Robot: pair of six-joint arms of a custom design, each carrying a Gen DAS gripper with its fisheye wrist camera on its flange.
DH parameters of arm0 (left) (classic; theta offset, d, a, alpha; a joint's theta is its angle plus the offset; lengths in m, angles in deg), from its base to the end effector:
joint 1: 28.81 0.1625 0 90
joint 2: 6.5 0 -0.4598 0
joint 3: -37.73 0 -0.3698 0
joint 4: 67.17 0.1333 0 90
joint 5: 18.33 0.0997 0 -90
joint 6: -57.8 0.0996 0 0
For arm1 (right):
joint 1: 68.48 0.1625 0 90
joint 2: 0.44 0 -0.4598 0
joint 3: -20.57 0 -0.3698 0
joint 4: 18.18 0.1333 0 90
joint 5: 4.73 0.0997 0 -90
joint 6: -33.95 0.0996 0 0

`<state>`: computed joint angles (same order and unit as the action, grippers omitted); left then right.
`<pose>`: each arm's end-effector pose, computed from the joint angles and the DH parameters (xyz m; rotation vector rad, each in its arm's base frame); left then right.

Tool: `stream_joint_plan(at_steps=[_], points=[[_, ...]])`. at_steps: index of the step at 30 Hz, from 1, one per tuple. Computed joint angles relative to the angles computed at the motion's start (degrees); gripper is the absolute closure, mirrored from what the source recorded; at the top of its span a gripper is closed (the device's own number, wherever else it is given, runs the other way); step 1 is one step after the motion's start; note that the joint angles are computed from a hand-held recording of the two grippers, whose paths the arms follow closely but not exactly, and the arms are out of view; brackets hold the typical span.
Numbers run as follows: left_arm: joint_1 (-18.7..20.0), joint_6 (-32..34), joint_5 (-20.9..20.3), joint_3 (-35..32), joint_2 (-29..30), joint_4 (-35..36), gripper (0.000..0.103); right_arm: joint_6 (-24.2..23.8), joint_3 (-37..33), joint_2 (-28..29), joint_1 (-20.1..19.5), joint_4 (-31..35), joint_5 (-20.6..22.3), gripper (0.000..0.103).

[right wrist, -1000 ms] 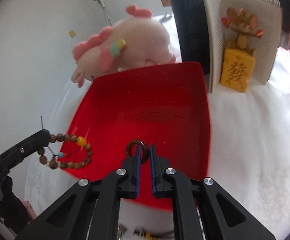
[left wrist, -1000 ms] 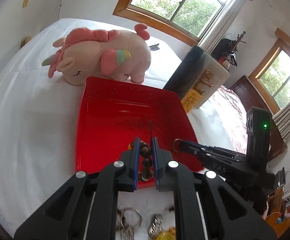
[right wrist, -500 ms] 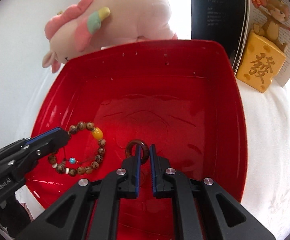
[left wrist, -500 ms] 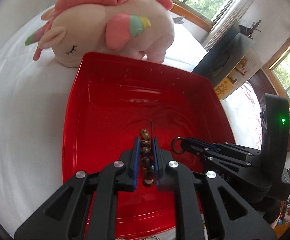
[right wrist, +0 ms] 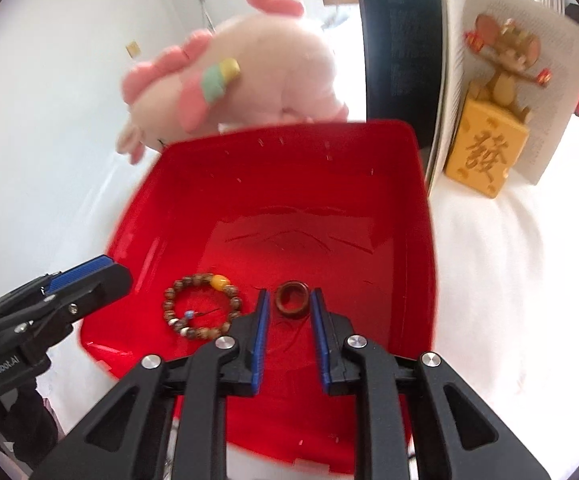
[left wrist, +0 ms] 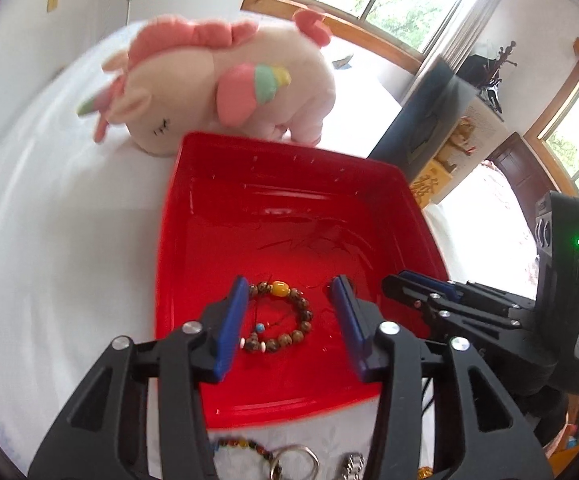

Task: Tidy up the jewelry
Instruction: 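Carry both items into the red box and open both tools, then grasp the multicolour bead bracelet with left tool while right tool grasps silver bangle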

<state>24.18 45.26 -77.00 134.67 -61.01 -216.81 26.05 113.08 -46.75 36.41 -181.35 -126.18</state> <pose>-0.2497 -0.6387 0.2356 0.4580 2.6503 -0.6850 0.2587 -0.6565 0.1976 0.3349 -2.5331 0.6540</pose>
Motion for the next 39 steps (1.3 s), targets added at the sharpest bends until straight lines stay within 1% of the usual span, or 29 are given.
stream_joint_plan(at_steps=[2, 4, 7, 9, 16, 19, 22, 24, 25, 26, 28, 30, 34, 39], points=[[-1.3, -0.6, 0.2, 1.8, -1.9, -0.6, 0.056, -0.3, 1.8, -1.4, 0.7, -1.9, -0.2, 0.082], [-2.6, -0.8, 1.3, 3.4, -3.4, -0.9, 0.056, -0.4, 2.8, -2.2, 1.3, -3.0, -0.3, 0.082], [-4.5, -2.0, 4.0, 6.0, -6.0, -0.1, 0.056, -0.9, 5.0, -3.8, 2.2, -4.4, 0.0, 0.082], [-5.6, -3.9, 6.9, 7.8, -7.7, 1.4, 0.056, -1.2, 6.4, -4.6, 2.7, -5.1, 0.3, 0.082], [-6.3, -8.4, 10.2, 13.0, -12.1, 7.2, 0.057, -0.2, 11.7, -7.3, 3.6, -6.3, -1.4, 0.082], [-5.6, -9.7, 9.2, 14.5, -13.2, 8.7, 0.057, 0.2, 13.4, -8.1, 3.9, -6.8, -1.6, 0.082], [-4.7, -10.0, 9.3, 16.1, -13.6, 9.2, 0.058, 0.2, 14.6, -8.1, 4.2, -6.8, -0.8, 0.082], [-3.4, -10.9, 8.5, 15.8, -13.2, 11.1, 0.062, -0.1, 15.2, -7.8, 4.5, -6.3, -0.2, 0.082], [-3.0, -11.1, 8.3, 15.7, -13.0, 11.7, 0.066, -0.2, 15.3, -7.7, 4.6, -5.9, 0.2, 0.082], [-2.5, -11.4, 8.1, 15.5, -12.7, 12.4, 0.067, -0.3, 15.5, -7.5, 4.5, -5.1, 1.0, 0.082], [-1.7, -11.0, 7.3, 15.2, -12.2, 12.7, 0.067, -0.2, 15.8, -7.2, 4.4, -3.8, 2.4, 0.082], [-1.0, -10.6, 6.4, 14.8, -11.5, 13.2, 0.067, 0.0, 15.9, -6.6, 4.2, -2.7, 2.9, 0.082], [-0.4, -9.7, 5.3, 14.6, -10.6, 13.4, 0.067, 0.6, 15.6, -5.3, 4.0, -1.2, 2.7, 0.083], [0.1, -10.0, 4.8, 14.4, -9.9, 14.0, 0.067, 0.9, 15.4, -4.5, 3.7, 0.0, 2.9, 0.083]])
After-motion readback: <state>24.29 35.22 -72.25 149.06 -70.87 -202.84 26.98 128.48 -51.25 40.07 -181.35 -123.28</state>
